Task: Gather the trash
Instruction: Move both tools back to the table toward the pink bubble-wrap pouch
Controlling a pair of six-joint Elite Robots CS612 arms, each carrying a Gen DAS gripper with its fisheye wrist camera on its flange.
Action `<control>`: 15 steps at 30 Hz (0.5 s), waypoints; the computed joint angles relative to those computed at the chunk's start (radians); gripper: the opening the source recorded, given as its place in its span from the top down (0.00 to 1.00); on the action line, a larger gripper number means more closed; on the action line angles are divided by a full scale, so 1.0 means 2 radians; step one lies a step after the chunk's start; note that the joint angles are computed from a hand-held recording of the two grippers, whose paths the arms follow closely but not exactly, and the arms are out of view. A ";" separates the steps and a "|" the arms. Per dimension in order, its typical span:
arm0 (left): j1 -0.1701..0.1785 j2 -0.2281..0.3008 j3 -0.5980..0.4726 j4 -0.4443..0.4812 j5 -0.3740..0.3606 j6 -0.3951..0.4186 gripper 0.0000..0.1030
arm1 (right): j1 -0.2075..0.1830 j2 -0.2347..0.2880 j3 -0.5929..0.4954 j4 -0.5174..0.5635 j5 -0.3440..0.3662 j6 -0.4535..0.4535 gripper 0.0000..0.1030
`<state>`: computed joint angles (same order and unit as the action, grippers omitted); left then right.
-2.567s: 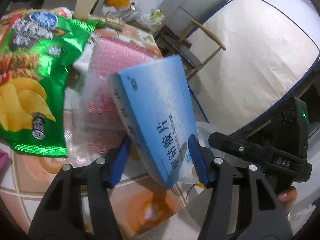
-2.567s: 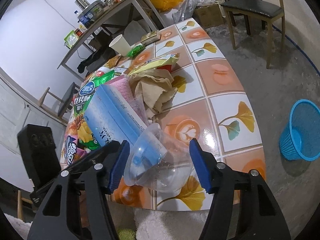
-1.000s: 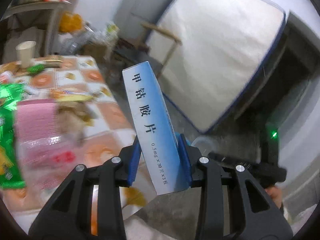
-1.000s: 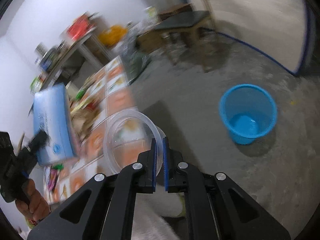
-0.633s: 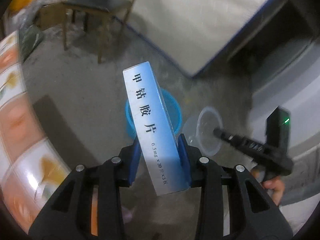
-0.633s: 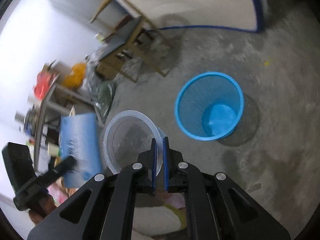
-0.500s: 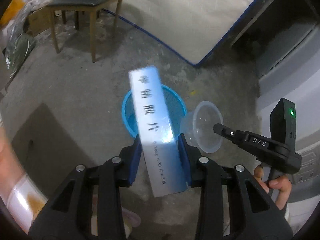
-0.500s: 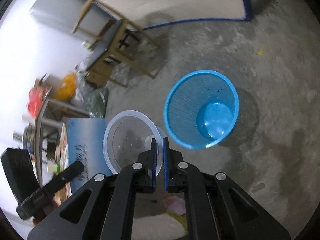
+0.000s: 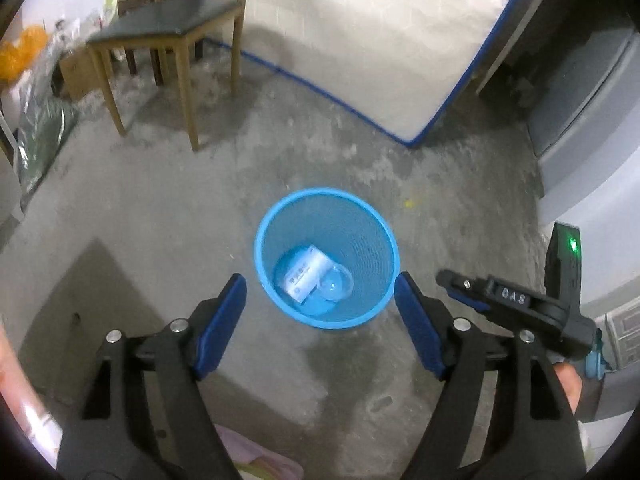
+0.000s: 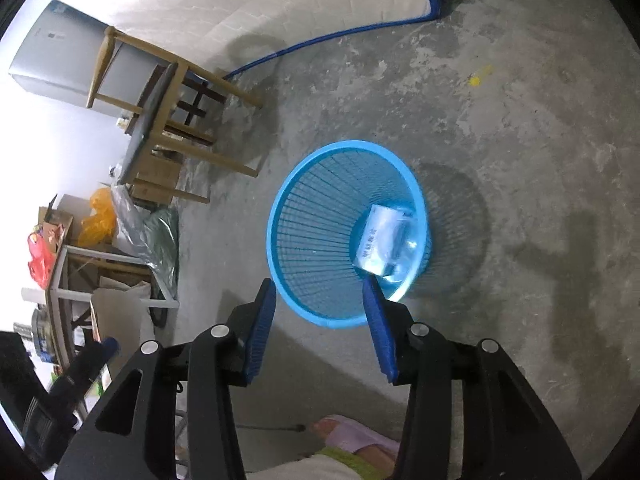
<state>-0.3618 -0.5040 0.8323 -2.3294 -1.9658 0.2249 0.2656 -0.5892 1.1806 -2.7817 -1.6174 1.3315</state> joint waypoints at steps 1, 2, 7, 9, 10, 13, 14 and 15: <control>0.002 -0.007 0.009 -0.008 -0.003 0.001 0.29 | 0.002 -0.005 0.007 0.003 -0.006 -0.002 0.52; 0.005 -0.014 0.020 -0.017 -0.008 0.003 0.29 | 0.005 -0.011 0.013 0.005 -0.010 -0.006 0.51; 0.019 -0.050 0.069 -0.049 -0.024 -0.001 0.29 | 0.027 -0.036 0.020 0.058 -0.060 -0.061 0.37; 0.026 -0.064 0.087 -0.053 -0.028 -0.004 0.27 | 0.037 -0.042 0.013 0.083 -0.087 -0.087 0.26; 0.031 -0.072 0.098 -0.056 -0.031 -0.005 0.26 | 0.044 -0.045 0.005 0.102 -0.109 -0.105 0.23; 0.046 -0.094 0.126 -0.059 -0.040 -0.003 0.21 | 0.064 -0.044 -0.032 0.166 -0.184 -0.148 0.12; 0.051 -0.100 0.135 -0.062 -0.043 -0.002 0.18 | 0.072 -0.040 -0.048 0.184 -0.212 -0.165 0.09; 0.058 -0.109 0.150 -0.074 -0.045 -0.007 0.18 | 0.076 -0.038 -0.059 0.195 -0.228 -0.177 0.07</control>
<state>-0.2463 -0.7229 1.1321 -2.4775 -2.0556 0.2116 0.4179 -0.6644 1.0621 -2.3918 -2.0739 0.9768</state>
